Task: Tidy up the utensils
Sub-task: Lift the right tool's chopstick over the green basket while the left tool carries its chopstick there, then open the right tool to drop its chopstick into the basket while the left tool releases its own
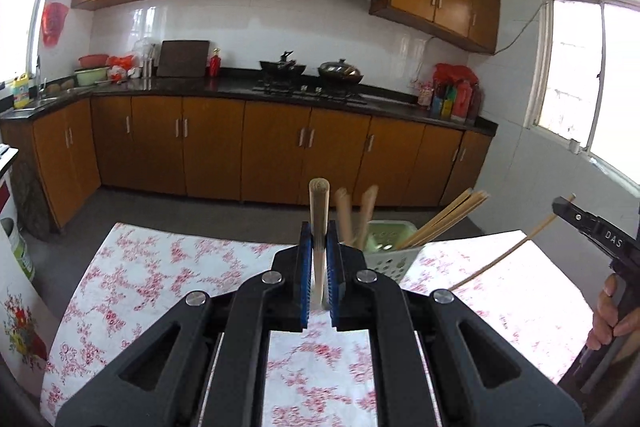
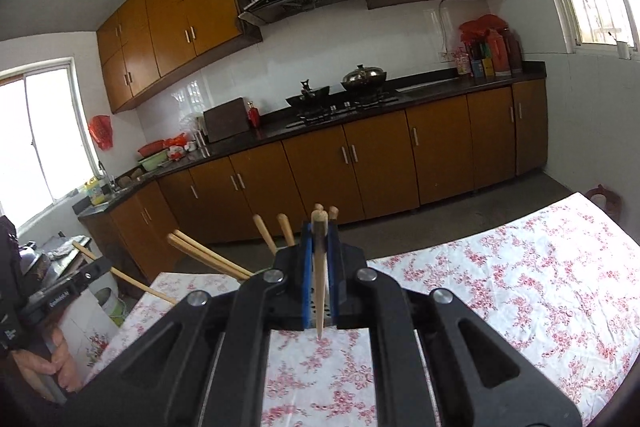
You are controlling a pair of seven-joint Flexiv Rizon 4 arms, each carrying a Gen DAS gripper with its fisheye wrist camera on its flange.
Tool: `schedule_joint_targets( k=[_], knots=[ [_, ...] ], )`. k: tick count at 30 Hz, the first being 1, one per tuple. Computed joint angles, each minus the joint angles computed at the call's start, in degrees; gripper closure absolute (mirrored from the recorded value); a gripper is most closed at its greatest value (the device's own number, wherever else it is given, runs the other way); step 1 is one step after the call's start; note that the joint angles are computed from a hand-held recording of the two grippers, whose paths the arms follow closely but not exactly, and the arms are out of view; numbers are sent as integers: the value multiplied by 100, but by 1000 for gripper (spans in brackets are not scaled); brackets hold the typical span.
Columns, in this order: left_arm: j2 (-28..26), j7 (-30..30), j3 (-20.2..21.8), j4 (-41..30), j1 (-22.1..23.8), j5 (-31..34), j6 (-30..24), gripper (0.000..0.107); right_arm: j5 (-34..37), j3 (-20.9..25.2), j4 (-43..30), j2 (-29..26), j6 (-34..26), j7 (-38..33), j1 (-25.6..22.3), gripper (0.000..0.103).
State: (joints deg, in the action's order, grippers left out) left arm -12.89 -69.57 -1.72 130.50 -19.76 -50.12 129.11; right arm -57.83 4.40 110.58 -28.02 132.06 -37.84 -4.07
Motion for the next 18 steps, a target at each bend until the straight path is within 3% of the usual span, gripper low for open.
schedule_joint_targets(
  k=[4,9,15,18],
  knots=[
    [9,62,-50,-277,-50,88,94,100,-270,42,-152,147,428,325,-70,95],
    [-206,255,-106,-869,-125,-101,226,100,331,-35,-260,309,604,-35,294,95],
    [-708,638,-107,-1535,-219,-462,515,100,1193,-76,-561,196,138,-690,787,95],
    [-942,752,-149,-1709,-171,-593,493,100,1066,39,-807,16,-269,-635,765,95]
  ],
)
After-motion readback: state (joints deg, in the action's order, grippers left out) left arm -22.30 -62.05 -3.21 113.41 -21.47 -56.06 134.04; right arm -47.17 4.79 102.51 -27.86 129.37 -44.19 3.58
